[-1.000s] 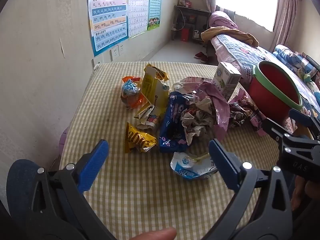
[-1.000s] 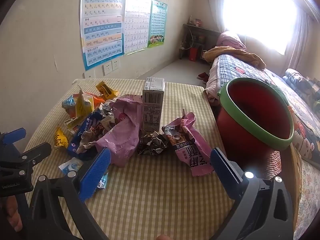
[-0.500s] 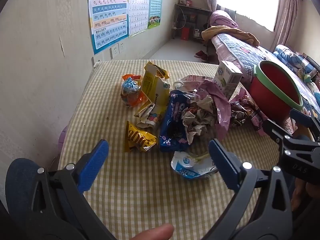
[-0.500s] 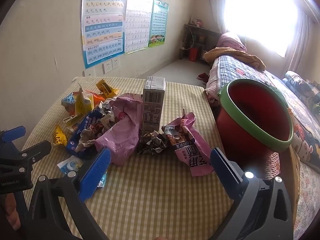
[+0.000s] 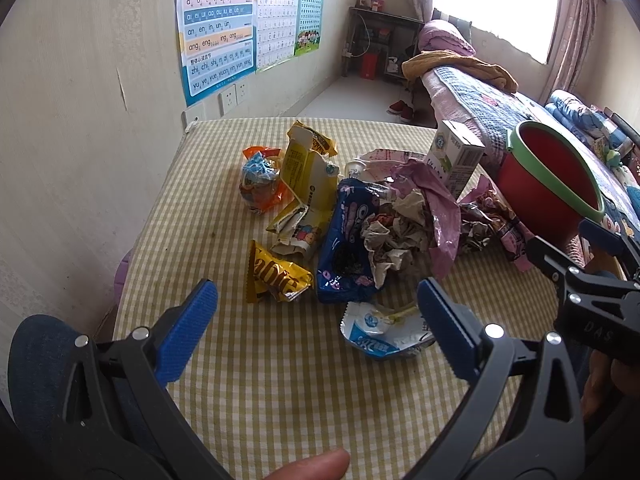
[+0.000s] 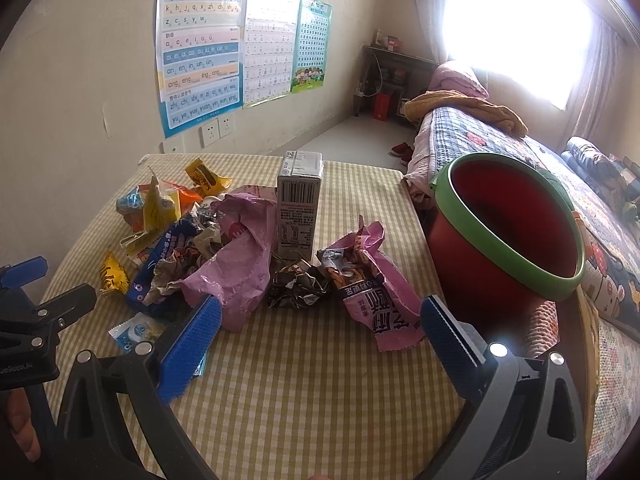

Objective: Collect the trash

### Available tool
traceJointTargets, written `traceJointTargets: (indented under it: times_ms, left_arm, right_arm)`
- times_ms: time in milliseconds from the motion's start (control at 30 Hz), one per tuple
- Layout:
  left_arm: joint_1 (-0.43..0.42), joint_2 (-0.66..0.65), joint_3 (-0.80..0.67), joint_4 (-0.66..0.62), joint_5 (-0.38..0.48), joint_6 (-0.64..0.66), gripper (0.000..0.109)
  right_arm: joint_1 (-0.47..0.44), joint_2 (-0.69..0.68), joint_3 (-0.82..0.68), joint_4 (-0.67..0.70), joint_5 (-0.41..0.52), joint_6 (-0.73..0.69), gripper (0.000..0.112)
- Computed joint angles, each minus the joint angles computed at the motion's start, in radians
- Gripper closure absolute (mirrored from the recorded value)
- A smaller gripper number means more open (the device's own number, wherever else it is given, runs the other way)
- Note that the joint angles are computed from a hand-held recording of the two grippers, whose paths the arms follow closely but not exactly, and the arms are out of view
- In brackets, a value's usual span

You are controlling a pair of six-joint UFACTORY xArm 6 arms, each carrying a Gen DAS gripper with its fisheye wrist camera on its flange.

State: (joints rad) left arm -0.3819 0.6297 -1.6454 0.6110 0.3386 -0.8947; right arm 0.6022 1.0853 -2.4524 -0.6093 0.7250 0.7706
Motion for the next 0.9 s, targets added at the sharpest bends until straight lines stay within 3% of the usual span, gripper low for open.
traceJointTargets:
  times_ms: [900]
  left_arm:
    - [0.000,-0.003,0.004,-0.026,-0.004,0.011,0.011]
  right_arm:
    - [-0.002,-0.002,0.003,0.005,0.002,0.004,0.016]
